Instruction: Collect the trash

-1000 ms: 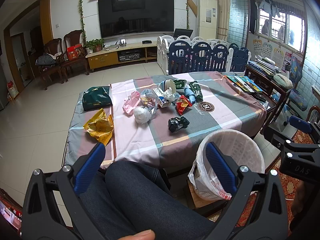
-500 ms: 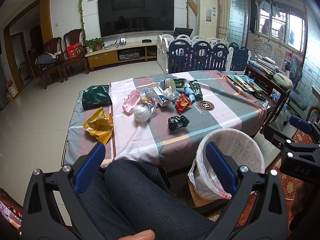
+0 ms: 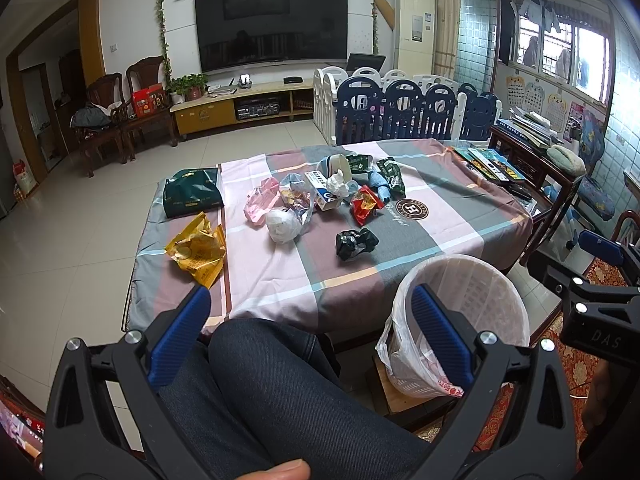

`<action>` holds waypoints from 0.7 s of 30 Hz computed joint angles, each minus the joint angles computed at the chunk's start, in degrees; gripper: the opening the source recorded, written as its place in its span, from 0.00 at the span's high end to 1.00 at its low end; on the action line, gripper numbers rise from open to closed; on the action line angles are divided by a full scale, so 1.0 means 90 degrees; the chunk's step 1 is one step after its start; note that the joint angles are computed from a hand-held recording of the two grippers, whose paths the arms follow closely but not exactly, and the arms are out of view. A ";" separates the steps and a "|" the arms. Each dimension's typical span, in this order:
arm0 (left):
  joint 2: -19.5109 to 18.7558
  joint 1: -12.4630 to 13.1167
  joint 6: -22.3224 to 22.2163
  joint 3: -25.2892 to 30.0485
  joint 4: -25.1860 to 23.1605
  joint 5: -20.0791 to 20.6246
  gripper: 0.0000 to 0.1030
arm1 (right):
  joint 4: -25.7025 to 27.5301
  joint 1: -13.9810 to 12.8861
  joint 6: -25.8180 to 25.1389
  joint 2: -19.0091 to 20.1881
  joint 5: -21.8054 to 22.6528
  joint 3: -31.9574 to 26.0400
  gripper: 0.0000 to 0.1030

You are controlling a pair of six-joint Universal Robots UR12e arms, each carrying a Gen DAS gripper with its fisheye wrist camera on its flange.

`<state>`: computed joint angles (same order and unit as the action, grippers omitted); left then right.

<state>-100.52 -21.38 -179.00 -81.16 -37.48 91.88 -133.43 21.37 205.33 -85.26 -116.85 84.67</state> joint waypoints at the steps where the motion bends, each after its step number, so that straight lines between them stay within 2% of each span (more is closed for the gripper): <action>1: -0.0001 -0.0001 -0.0002 0.0002 -0.0003 0.0001 0.03 | 0.0007 0.0001 0.0011 -0.0002 0.0000 0.0001 0.03; 21: 0.0023 -0.0036 -0.0033 -0.0067 -0.0031 0.0021 0.03 | 0.0011 0.0002 0.0013 0.0011 0.0021 -0.0008 0.03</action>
<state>-100.32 -21.70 -179.30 -81.77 -37.76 92.07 -133.33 21.38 205.44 -85.16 -116.67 84.60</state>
